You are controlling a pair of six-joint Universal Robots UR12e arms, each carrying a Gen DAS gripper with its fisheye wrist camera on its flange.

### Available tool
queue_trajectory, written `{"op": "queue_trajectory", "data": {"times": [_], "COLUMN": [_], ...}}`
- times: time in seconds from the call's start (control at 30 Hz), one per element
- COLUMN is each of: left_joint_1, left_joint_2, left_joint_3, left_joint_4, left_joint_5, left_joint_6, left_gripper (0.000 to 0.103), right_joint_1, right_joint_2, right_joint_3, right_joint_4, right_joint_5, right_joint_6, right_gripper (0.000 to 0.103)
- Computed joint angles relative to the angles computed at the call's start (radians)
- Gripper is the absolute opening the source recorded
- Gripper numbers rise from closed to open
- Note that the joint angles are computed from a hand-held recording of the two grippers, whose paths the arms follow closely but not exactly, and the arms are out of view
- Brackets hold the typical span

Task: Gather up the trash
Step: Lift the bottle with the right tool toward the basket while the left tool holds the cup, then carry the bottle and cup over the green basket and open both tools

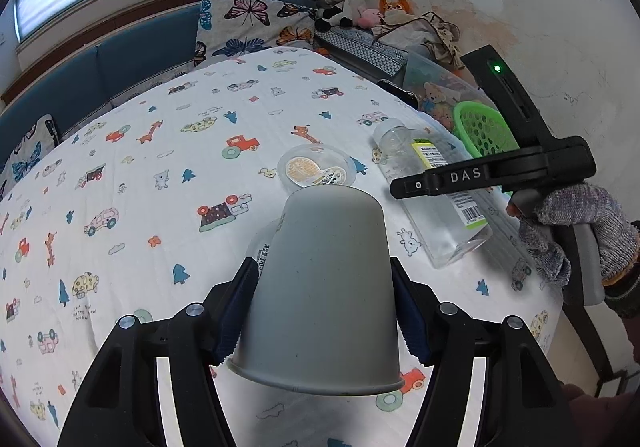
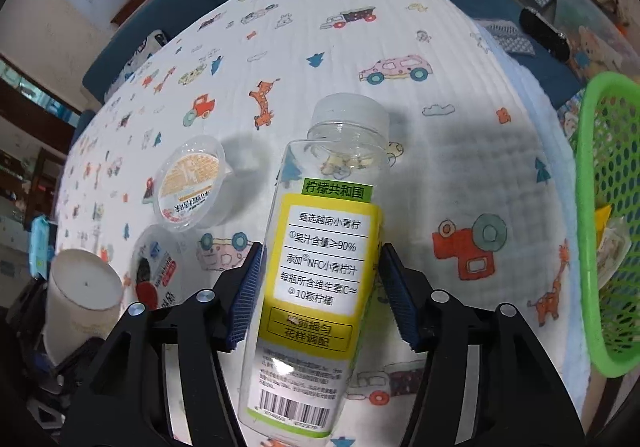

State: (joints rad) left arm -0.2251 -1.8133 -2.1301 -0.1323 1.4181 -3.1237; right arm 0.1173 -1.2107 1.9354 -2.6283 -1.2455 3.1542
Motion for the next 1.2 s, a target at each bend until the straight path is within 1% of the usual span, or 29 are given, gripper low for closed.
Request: {"op": "queue_trajectory", "data": {"times": [0.17, 0.4, 0.53, 0.67, 0.83, 0.93, 1.0, 1.1, 1.2], "left_joint_1": [-0.004, -0.026, -0.040, -0.060, -0.090, -0.110, -0.123, -0.141, -0.158], "left_joint_2": [0.004, -0.007, -0.012, -0.016, -0.031, -0.047, -0.059, -0.075, -0.091], "left_joint_3": [0.002, 0.024, 0.038, 0.054, 0.083, 0.108, 0.125, 0.154, 0.181], "left_joint_4": [0.005, 0.004, 0.001, 0.000, -0.006, -0.013, -0.019, -0.034, -0.047], "left_joint_5": [0.000, -0.005, -0.008, -0.002, -0.002, -0.006, -0.011, -0.016, -0.015], "left_joint_6": [-0.016, -0.033, -0.043, -0.050, -0.066, -0.075, -0.083, -0.093, -0.097], "left_gripper": [0.063, 0.063, 0.063, 0.063, 0.063, 0.063, 0.063, 0.063, 0.063], "right_joint_1": [-0.018, -0.054, -0.085, -0.124, -0.190, -0.225, -0.247, -0.281, -0.306], "right_joint_2": [-0.018, -0.058, -0.089, -0.116, -0.138, -0.141, -0.140, -0.131, -0.119], "right_joint_3": [0.027, 0.061, 0.093, 0.120, 0.147, 0.157, 0.164, 0.169, 0.169], "right_joint_4": [-0.037, -0.042, -0.062, -0.085, -0.112, -0.134, -0.158, -0.180, -0.199], "right_joint_5": [0.040, 0.085, 0.122, 0.137, 0.127, 0.091, 0.059, 0.042, 0.024], "right_joint_6": [-0.037, -0.078, -0.102, -0.110, -0.107, -0.113, -0.116, -0.123, -0.132], "right_gripper": [0.055, 0.054, 0.054, 0.054, 0.054, 0.055, 0.055, 0.055, 0.055]}}
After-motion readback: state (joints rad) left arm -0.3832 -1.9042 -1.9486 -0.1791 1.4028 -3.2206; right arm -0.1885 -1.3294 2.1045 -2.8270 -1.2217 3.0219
